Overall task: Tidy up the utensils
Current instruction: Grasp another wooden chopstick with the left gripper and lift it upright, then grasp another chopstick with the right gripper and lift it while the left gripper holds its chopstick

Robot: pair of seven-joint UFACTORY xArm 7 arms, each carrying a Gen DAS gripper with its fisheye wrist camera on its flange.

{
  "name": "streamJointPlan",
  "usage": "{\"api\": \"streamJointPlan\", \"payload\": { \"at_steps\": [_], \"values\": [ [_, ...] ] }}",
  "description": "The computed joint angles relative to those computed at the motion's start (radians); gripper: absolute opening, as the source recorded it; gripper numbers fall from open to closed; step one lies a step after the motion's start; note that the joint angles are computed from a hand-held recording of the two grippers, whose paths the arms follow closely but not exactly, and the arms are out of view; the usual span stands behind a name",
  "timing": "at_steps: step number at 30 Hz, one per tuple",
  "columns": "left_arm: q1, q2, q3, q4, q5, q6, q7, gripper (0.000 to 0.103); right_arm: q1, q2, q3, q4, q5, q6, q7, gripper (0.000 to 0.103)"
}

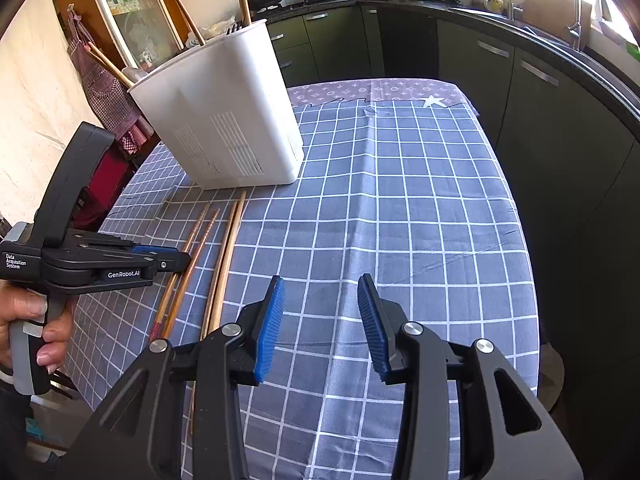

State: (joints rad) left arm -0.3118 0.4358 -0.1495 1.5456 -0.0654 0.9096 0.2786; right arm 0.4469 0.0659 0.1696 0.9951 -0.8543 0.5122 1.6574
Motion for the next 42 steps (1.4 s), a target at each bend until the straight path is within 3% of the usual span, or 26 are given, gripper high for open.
{"api": "streamJointPlan", "payload": {
  "at_steps": [4,7,14,30,36,42],
  "values": [
    [-0.013,0.004,0.002,0.013,0.019,0.012,-0.007,0.015,0.001,0.002,0.0,0.002,-0.001,-0.006,-0.004,0.038],
    [-0.019,0.012,0.005,0.026,0.031,0.021,-0.014,0.008,0.001,0.005,-0.002,0.002,0.002,-0.012,-0.007,0.038],
    [0.017,0.025,-0.003,0.061,-0.024,0.055,0.021,0.006,0.004,0.005,-0.003,0.0,0.004,-0.016,-0.006,0.038],
    [0.123,-0.323,-0.006,-0.211,-0.3,-0.152,0.334,0.006,0.026,0.038,-0.001,0.061,0.038,0.028,-0.073,0.041],
    [0.115,-0.393,0.022,-0.268,-0.355,-0.161,0.405,0.006,0.037,0.067,-0.01,0.101,0.084,0.024,-0.142,0.041],
    [0.112,-0.438,0.038,-0.316,-0.4,-0.17,0.459,0.006,0.012,0.167,0.0,0.215,0.252,0.003,-0.366,0.041]
  ]
}}
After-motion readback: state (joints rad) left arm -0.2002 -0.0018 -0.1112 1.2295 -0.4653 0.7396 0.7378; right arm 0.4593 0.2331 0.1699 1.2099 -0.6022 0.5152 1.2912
